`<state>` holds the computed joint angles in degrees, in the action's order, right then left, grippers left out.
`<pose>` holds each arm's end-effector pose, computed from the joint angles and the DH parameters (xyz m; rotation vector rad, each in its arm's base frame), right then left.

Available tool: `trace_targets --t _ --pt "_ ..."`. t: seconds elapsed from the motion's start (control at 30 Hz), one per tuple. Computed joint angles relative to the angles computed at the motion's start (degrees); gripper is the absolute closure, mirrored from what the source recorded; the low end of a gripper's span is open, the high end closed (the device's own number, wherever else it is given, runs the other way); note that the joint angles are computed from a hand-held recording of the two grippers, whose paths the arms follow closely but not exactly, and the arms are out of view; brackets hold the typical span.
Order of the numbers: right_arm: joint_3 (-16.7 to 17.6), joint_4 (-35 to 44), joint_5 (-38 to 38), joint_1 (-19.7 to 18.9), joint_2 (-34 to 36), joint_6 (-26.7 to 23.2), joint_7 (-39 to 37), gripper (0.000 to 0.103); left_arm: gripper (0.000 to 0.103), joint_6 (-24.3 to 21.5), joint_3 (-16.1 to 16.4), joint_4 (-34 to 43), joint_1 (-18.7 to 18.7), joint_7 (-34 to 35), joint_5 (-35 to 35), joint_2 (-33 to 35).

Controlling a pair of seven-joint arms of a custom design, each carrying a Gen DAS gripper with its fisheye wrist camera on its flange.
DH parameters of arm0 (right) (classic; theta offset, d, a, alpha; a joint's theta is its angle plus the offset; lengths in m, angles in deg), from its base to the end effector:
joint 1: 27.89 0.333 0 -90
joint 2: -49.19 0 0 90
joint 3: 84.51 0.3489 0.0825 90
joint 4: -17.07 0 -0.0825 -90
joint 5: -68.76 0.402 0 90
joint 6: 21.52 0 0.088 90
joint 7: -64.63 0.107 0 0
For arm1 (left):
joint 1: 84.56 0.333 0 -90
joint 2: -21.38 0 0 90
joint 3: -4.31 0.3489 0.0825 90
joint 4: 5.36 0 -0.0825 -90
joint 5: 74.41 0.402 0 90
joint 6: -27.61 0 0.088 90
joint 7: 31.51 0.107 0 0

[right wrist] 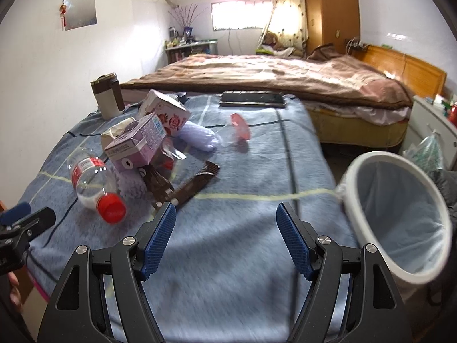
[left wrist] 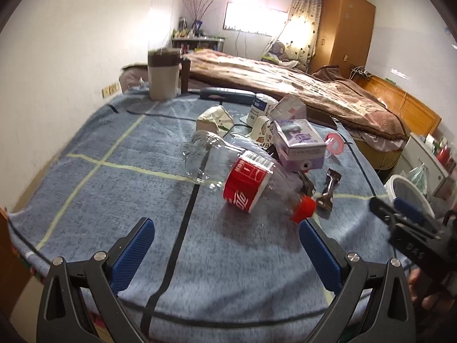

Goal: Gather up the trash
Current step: 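Grasp the brown snack wrapper with the right tool while the left tool grasps the clear red-labelled bottle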

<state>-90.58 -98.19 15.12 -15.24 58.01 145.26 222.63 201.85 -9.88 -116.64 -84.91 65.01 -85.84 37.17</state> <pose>0.6271 0.1250 0.4683 -1.5184 1.9013 -0.8122 0.6667 -0.1417 0.4645 -1.6731 1.9241 -0.9828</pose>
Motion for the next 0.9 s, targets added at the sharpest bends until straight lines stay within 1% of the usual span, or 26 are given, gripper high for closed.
trace_targets --t 0.03,0.07,0.1,0.17,0.23,0.27,0.33,0.43,0.47,0.53,0.57,0.6,0.63,0.67,0.7,0.73,0.83,0.87,0.9 --pt "0.3 0.9 1.4 -0.2 0.9 -0.4 -1.1 0.029 0.001 -0.6 -2.7 1.2 2.3 2.1 -2.4 0.8" --pt "0.5 1.7 2.4 -0.1 1.6 -1.1 -2.2 0.029 0.001 -0.8 -3.9 1.8 3.2 3.4 -3.7 1.3" --pt "1.0 2.9 4.7 -0.2 2.5 -2.6 -4.7 0.029 0.0 -1.2 -3.5 2.7 2.8 3.2 -3.8 1.8" --pt "1.3 4.2 8.1 -0.2 3.9 -2.8 -8.3 0.029 0.0 -2.1 -1.7 4.7 1.1 1.9 -2.6 2.8" --pt "1.7 5.7 12.4 -0.2 5.1 -4.0 -12.2 0.029 0.0 -2.9 0.6 6.6 -0.9 -0.4 -0.7 3.7" --pt "1.7 6.5 14.2 -0.1 5.7 -4.3 -13.7 0.029 0.0 -3.4 1.0 7.5 -1.2 -1.0 -0.2 4.2" --pt "2.3 8.0 19.0 -0.2 6.8 -5.8 -17.8 0.029 0.0 -5.7 2.3 10.1 -2.3 -3.3 1.2 5.7" --pt "2.4 10.4 23.6 0.2 8.4 -8.6 -22.8 0.029 0.0 -9.3 1.6 13.3 -1.8 -4.5 0.8 7.7" --pt "2.5 11.2 25.2 0.3 8.9 -9.9 -24.4 0.029 0.0 -10.1 2.1 14.0 -2.1 -5.4 1.2 8.1" --pt "2.7 12.3 28.2 0.4 9.6 -12.4 -26.7 0.03 0.0 -10.1 3.5 14.8 -3.4 -7.3 3.0 8.7" --pt "2.7 12.4 29.8 0.3 9.7 -13.3 -27.5 0.034 0.0 -10.7 4.2 15.3 -4.0 -8.3 4.1 9.1" --pt "2.0 11.9 29.4 0.9 9.3 -12.9 -26.8 0.039 0.0 -11.4 4.1 15.7 -3.9 -8.5 4.4 9.3" --pt "1.3 11.6 28.8 1.5 9.0 -12.9 -25.9 0.043 0.0 -12.0 3.6 16.0 -3.5 -8.1 4.5 9.7" --pt "0.7 11.2 28.0 2.0 8.6 -13.2 -24.9 0.052 0.0 -12.6 2.4 16.3 -2.4 -6.9 3.7 9.9" --pt "0.2 10.8 27.1 2.4 8.1 -13.7 -24.2 0.057 0.0 -13.0 1.9 16.4 -2.0 -6.2 3.3 9.9" --pt "0.2 10.5 26.8 2.4 7.8 -13.7 -24.0 0.059 0.0 -12.9 2.1 16.3 -2.2 -6.1 3.6 9.9" --pt "0.5 9.1 26.4 2.0 6.7 -13.2 -24.0 0.069 0.0 -13.3 3.7 16.3 -3.1 -6.5 5.8 9.8" --pt "0.6 8.8 26.2 1.9 6.4 -12.9 -24.1 0.079 0.0 -13.8 4.4 16.3 -3.3 -6.9 6.6 9.7" --pt "0.8 8.3 26.3 1.7 6.0 -12.5 -24.5 0.084 0.0 -13.8 5.1 15.9 -3.6 -7.4 7.6 9.5"
